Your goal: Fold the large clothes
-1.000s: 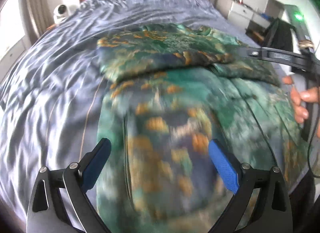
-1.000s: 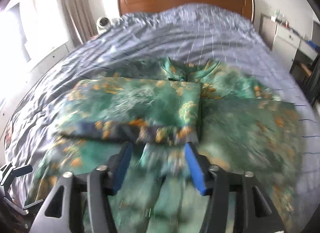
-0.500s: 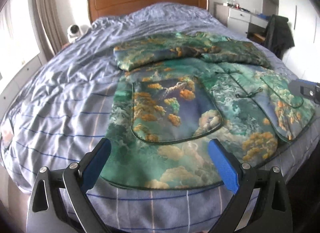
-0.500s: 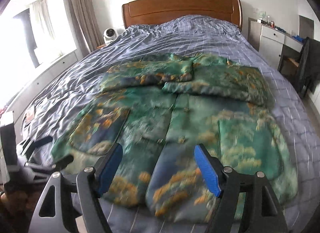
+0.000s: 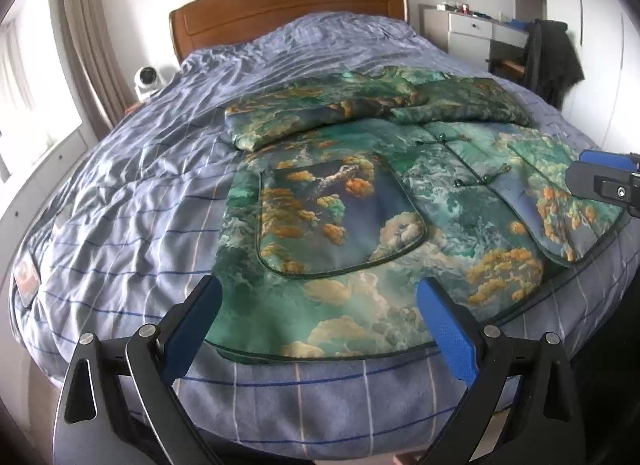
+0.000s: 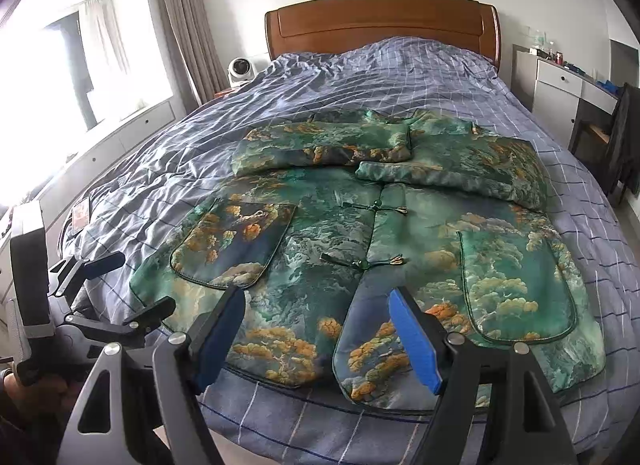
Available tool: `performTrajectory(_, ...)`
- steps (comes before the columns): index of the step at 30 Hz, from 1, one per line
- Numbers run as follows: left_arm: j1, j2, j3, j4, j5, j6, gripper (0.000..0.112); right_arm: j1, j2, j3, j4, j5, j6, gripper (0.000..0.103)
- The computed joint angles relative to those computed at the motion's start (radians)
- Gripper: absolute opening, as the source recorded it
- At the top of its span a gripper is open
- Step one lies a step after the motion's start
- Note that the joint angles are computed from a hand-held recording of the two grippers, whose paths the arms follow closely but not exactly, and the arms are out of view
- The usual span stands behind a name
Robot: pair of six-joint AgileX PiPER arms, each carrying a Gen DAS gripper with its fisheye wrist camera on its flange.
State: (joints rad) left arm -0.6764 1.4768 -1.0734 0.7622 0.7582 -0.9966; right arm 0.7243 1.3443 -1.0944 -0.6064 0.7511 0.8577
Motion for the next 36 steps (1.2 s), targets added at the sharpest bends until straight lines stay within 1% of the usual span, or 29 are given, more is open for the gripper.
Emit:
performTrajectory(24, 0.007, 0.004, 0.004, 0.007, 0.021, -0.028, 0.098, 0.039, 0.005, 0.024, -0.023, 0.007, 0.051, 0.076)
performTrajectory(29, 0.021, 0.001, 0.0, -0.011, 0.021, -0.011, 0.098, 0.039, 0.005, 0.028, -0.024, 0.006, 0.057, 0.076)
performTrajectory(31, 0.036, -0.01, 0.002, 0.009, 0.033, -0.014, 0.098, 0.031, 0.002, 0.027, -0.021, 0.009, 0.053, 0.076)
performTrajectory(33, 0.072, -0.035, 0.016, 0.019, 0.028, -0.006, 0.099, 0.017, -0.014, 0.025, -0.03, 0.025, 0.042, 0.076)
performTrajectory(35, 0.145, -0.062, 0.03, -0.015, 0.004, 0.032, 0.099, -0.009, -0.054, 0.027, -0.071, 0.066, 0.028, 0.076)
performTrajectory(36, 0.197, -0.072, 0.035, -0.061, -0.018, 0.07, 0.1, -0.031, -0.082, 0.034, -0.094, 0.094, 0.017, 0.076)
